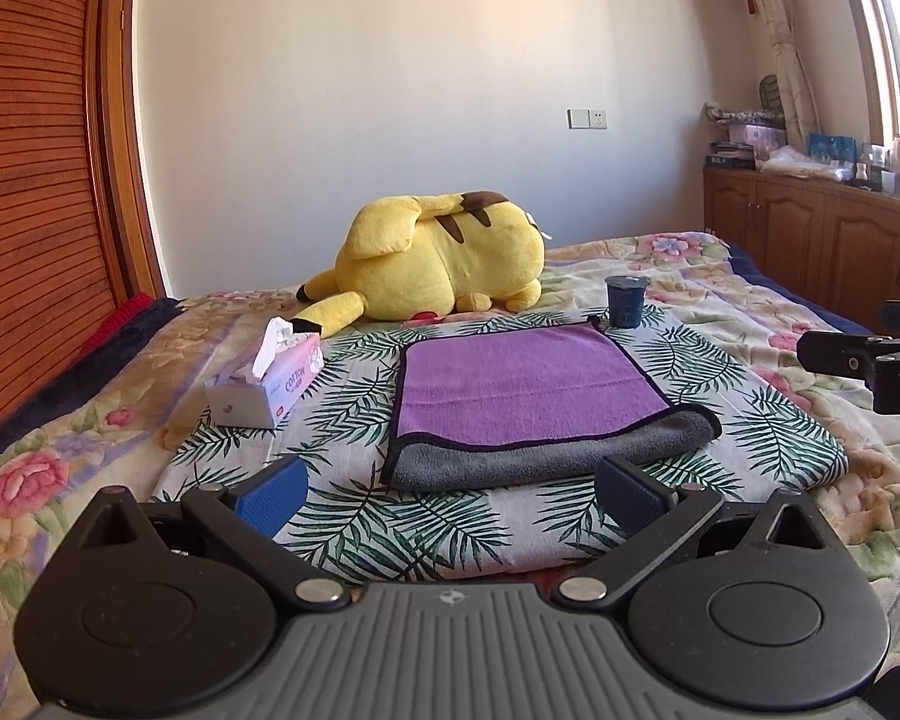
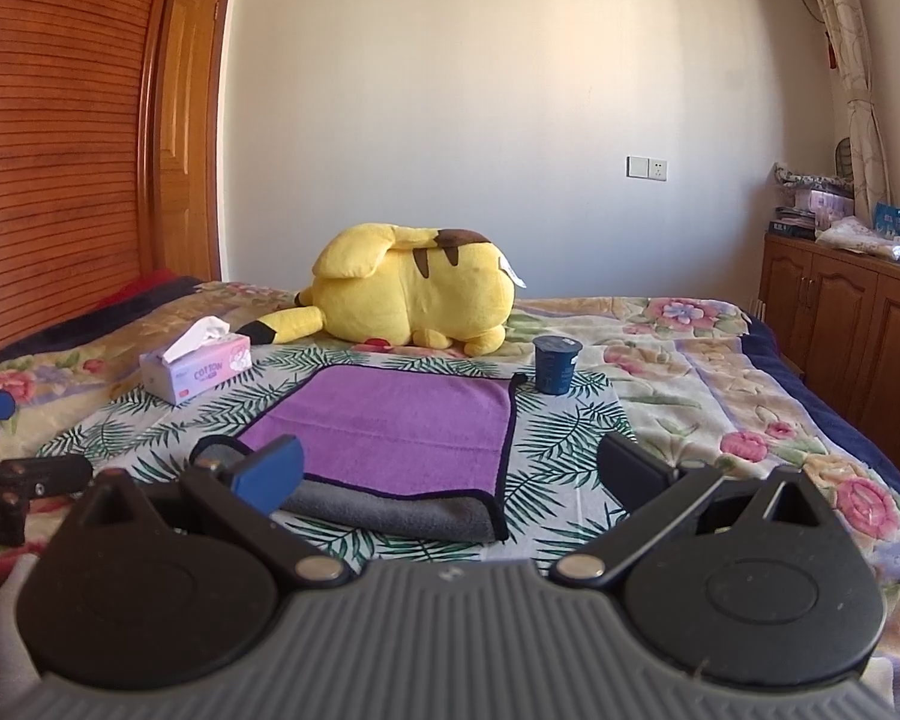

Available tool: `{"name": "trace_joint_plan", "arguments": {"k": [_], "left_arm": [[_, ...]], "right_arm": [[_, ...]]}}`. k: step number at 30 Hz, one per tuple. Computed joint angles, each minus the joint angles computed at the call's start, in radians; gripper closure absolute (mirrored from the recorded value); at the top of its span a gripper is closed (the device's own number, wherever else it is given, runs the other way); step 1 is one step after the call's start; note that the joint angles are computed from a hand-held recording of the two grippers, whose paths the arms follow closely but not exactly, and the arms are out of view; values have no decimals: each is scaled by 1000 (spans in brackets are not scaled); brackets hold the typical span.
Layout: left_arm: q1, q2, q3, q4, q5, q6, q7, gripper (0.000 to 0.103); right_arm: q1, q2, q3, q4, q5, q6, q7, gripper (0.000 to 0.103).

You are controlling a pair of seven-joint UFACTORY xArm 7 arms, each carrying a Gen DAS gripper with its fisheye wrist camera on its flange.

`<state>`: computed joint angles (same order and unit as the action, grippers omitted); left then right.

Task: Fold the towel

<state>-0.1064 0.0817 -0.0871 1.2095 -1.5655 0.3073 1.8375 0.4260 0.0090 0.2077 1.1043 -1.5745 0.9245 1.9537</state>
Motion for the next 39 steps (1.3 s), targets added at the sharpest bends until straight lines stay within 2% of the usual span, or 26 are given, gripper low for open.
{"name": "trace_joint_plan", "arguments": {"k": [9, 23, 39], "left_arm": [[-8, 49, -17, 49, 13, -44, 3, 16], [29, 140, -67, 138, 203, -37, -190, 16], [66, 223, -131, 219, 345, -48, -299, 16]], "right_arm": [[-11, 22, -16, 19, -2, -42, -13, 0], [-20, 64, -45, 60, 15, -95, -47, 0], [-40, 123, -89, 115, 36, -178, -69, 0]]}}
